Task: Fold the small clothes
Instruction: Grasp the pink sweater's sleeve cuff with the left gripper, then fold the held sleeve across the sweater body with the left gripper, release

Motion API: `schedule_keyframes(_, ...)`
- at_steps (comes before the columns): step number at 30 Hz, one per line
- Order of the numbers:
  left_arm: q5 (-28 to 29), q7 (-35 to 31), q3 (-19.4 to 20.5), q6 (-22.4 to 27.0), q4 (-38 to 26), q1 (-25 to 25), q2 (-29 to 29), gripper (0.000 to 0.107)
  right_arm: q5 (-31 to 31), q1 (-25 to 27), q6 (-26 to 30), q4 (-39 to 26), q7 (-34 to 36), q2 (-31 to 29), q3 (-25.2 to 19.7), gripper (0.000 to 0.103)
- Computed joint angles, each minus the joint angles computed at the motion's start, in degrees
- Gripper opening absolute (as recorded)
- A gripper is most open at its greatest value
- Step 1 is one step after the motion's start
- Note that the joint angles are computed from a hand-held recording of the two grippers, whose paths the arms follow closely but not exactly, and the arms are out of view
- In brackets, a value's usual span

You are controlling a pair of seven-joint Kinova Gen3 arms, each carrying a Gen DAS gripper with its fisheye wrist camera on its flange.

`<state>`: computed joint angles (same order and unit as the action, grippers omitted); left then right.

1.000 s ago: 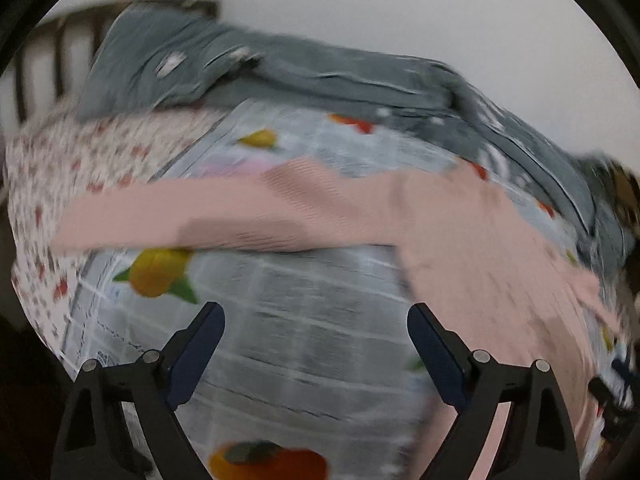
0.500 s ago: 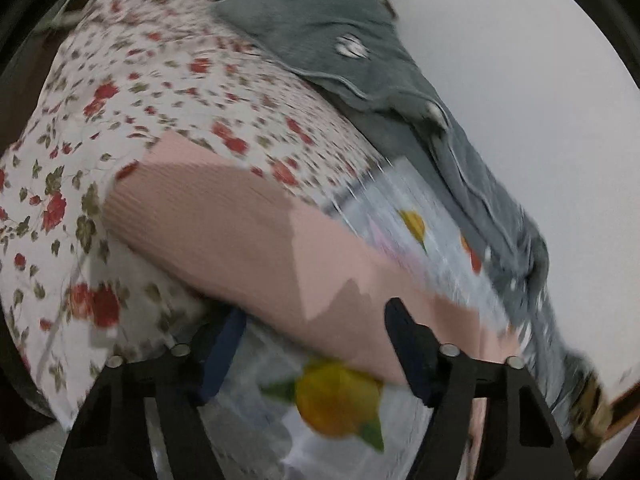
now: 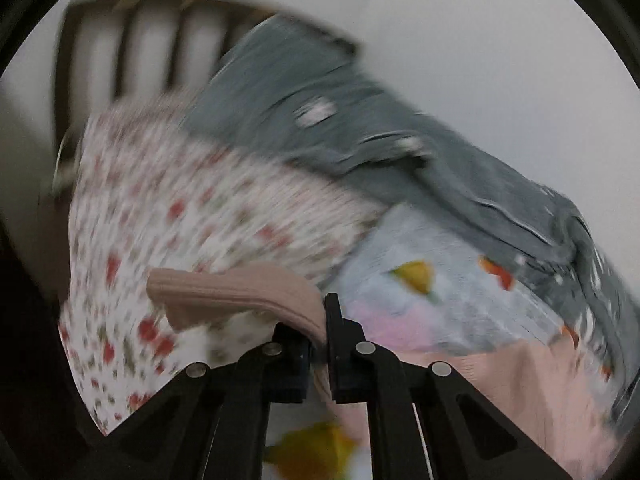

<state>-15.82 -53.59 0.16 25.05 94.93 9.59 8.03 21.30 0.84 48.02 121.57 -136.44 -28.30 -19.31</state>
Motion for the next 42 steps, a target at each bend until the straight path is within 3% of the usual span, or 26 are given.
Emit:
schedule_keyframes(6, -13.98, 3.77, -0.26, 6.27, -11.66, 15.92, 2.35, 0.007, -1.25, 1.03, 1.03, 2.77, 5.64, -7.5, 7.2, 0.093)
schedule_keyframes(9, -18.63, 4.1, 4.98, 9.33, -17.6, 19.78, 5.54, 0.007, -2.31, 2.83, 2.16, 3.59, 9.2, -10.97, 10.53, 0.093)
schedule_keyframes(13, -19.81, -0.29, 7.29, 13.57, -25.53, 28.66, 11.12, 0.007, -3.97, 5.32, 3.27, 4.18, 13.58, -14.73, 15.02, 0.093)
schedule_keyframes(18, -14.9, -7.98, 10.37, 17.97, -33.71, 35.29, 19.24, 0.007, -6.29, 7.64, 4.94, 5.16, 18.88, -17.79, 20.14, 0.093)
schedule_keyframes(24, -2.78, -15.16, 15.11, 25.21, -40.66, 36.45, 27.16, 0.014, -8.37, 9.89, 5.73, 6.73, 23.07, -18.9, 24.57, 0.093)
schedule_keyframes(28, 1.18, -16.27, 12.87, 23.53, -36.88, 37.54, 25.04, 0.03, -10.19, 10.64, 5.39, 7.33, 24.47, -18.56, 24.45, 0.093)
schedule_keyframes(31, 5.16, -16.77, 10.97, 16.84, -29.01, 34.66, 19.76, 0.063, -11.46, 10.77, 4.79, 7.51, 25.07, -18.55, 23.22, 0.093)
schedule_keyframes(32, 5.48, -16.25, 10.27, 14.51, -26.65, 33.66, 18.31, 0.083, -11.84, 10.82, 4.67, 7.53, 25.16, -18.58, 22.67, 0.093)
schedule_keyframes(35, 2.42, -11.45, 4.34, 9.8, -19.49, 33.38, 13.31, 0.086, -12.77, 10.97, 4.28, 7.57, 25.04, -18.21, 20.86, 0.093)
schedule_keyframes(37, -1.75, -7.6, 0.88, 10.6, -16.78, 32.78, 11.99, 0.086, -13.17, 10.93, 3.86, 7.69, 24.85, -17.52, 20.07, 0.093)
schedule_keyframes(42, -2.48, -8.39, 1.26, 16.98, -16.4, 24.62, 13.32, 0.082, -12.62, 12.34, 2.49, 8.05, 23.34, -14.34, 18.26, 0.093)
